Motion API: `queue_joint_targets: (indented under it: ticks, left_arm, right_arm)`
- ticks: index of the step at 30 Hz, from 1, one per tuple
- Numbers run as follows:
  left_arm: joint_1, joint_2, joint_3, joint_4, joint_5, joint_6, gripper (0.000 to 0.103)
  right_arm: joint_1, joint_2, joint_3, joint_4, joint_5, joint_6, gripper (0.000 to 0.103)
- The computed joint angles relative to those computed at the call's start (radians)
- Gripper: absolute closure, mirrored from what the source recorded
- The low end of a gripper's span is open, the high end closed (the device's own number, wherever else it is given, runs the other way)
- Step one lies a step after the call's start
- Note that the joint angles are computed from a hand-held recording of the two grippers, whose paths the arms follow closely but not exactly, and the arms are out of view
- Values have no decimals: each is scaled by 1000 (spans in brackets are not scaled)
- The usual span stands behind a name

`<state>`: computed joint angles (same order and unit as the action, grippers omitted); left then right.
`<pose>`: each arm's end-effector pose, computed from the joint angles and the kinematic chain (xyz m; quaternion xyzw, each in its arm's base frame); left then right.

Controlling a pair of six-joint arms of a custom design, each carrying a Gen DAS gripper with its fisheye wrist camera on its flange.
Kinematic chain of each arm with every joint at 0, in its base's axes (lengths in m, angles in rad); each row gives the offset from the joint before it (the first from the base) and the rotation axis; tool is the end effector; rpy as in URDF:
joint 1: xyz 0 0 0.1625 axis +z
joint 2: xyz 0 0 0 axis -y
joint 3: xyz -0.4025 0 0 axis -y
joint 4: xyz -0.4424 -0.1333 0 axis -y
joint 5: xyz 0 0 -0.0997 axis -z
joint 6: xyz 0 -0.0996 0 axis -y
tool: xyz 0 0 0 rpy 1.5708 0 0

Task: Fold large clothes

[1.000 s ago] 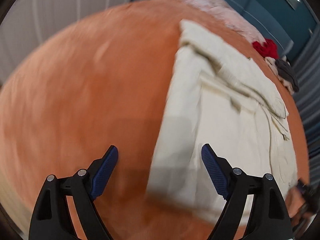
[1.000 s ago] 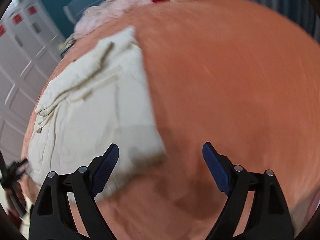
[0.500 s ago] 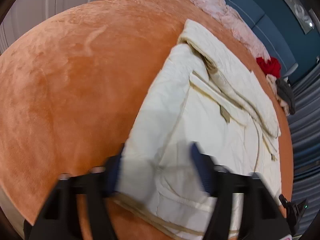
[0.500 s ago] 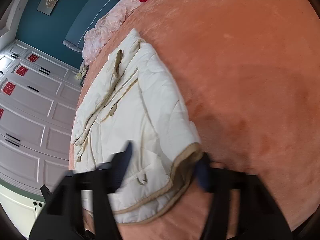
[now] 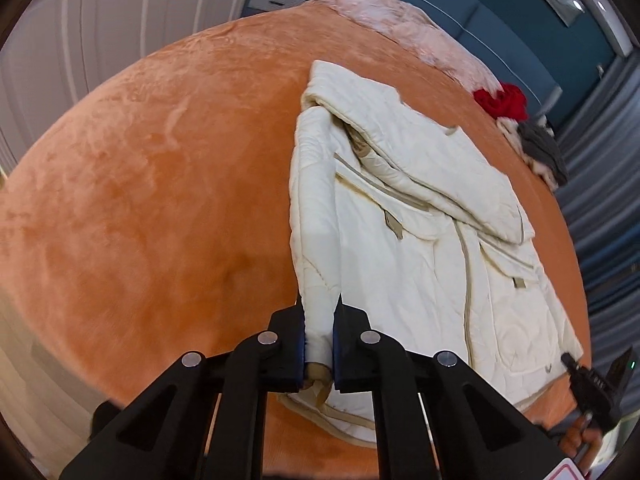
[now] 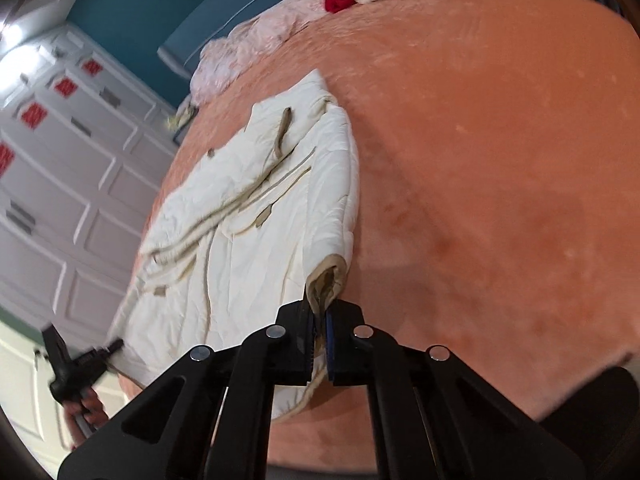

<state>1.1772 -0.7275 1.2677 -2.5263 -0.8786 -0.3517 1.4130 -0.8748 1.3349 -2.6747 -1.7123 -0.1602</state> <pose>-0.1258 -0.8163 0.1727 -0.0506 0.9218 -0.3015 0.2386 -0.0069 -0.8023 0.2559 -0.0212 -0.9463 0.3010 0.1162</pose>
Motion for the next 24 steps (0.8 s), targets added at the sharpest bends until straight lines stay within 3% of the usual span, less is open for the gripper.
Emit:
queue_joint_targets:
  ticks: [7,11,14,16,20,24]
  left_arm:
    - [-66,-219,298,132,7,-86,97]
    - [-122,-346,441,295,-7,-198,97]
    - [-177,-431,523,417,-19,-273,97]
    - [-205,-469,559,459,-28,-330,97]
    - [-228,-493,596,416,-23,-380,97]
    - [-224,-449,554,275,25,-294,97]
  right_arm:
    - [18,-221,239,142,-140,-146,100]
    - [29,-361,374,270,-229,-177,100]
    - [36,-456,450,354,-264,-149,100]
    - [37,-498,484,379,-266,-125,100]
    - [34,-532,511,349,-227,-102,100]
    - [40,-504,464,270,-161,-164,100]
